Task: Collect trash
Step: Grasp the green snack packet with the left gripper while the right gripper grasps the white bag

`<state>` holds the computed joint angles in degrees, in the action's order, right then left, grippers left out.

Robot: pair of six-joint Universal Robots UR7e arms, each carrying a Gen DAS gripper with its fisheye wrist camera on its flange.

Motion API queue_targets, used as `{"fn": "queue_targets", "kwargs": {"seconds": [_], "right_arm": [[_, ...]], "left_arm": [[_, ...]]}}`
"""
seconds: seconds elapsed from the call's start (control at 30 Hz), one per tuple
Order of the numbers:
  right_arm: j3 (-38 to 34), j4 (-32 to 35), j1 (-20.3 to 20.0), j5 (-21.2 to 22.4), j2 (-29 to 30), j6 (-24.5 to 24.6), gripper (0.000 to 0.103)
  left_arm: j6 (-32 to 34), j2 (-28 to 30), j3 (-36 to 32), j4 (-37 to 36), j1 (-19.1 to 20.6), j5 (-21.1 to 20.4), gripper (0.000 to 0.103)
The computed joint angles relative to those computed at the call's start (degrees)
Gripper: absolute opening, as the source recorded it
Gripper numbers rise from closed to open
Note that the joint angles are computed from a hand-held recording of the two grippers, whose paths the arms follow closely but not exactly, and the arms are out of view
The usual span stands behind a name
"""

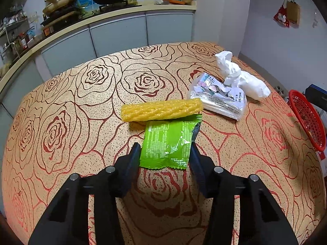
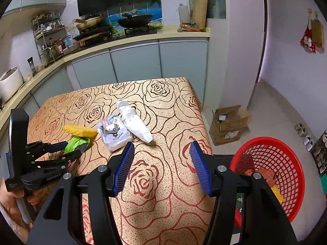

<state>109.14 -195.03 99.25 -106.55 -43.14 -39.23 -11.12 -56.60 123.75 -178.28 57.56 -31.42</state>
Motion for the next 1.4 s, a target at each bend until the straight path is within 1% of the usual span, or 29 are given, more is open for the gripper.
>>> {"fn": "queue_targets", "kwargs": {"seconds": [0.2, 0.37, 0.6, 0.8, 0.93, 1.07, 1.17, 1.27, 1.33, 1.4], "right_arm": [[-1.05, 0.33, 0.32, -0.37, 1.08, -1.17, 0.055], [-3.07, 2.30, 0.51, -0.43, 2.46, -1.03, 0.055], [-6.62, 4.04, 1.26, -1.29, 5.43, -1.79, 0.055], [-9.81, 6.46, 1.72, -1.90, 7.75, -2.14, 0.055], [-12.01, 8.35, 2.05, -1.92, 9.26, -2.26, 0.055], [-13.93, 9.01, 2.60, -2.16, 10.85, -2.20, 0.055], [-15.21, 9.87, 2.71, -2.48, 11.80, -1.99, 0.053], [-16.34, 11.27, 2.76, -2.85, 12.55, -1.61, 0.048], [-17.10, 12.10, 2.75, -3.22, 13.05, -1.65, 0.044], [-17.61, 13.08, 2.73, -3.41, 13.31, -1.23, 0.038]], "left_arm": [[-0.81, -0.59, 1.23, 0.24, -0.69, 0.95, 0.044], [-2.57, -2.14, 4.26, -0.22, -2.85, 2.08, 0.043], [-5.55, -5.09, 8.91, -0.03, -6.25, 2.64, 0.042], [-7.37, -6.89, 11.34, -1.05, -8.04, 3.09, 0.042], [-7.73, -7.75, 12.35, -1.85, -9.08, 4.12, 0.042], [-8.02, -8.22, 12.74, -3.24, -9.47, 6.07, 0.042], [-8.31, -7.92, 12.70, -3.93, -9.77, 8.16, 0.042], [-8.17, -7.96, 12.82, -5.18, -9.86, 9.18, 0.042], [-8.01, -8.07, 12.79, -5.88, -9.65, 9.26, 0.042], [-8.08, -8.22, 12.87, -6.22, -9.51, 9.44, 0.042]]}}
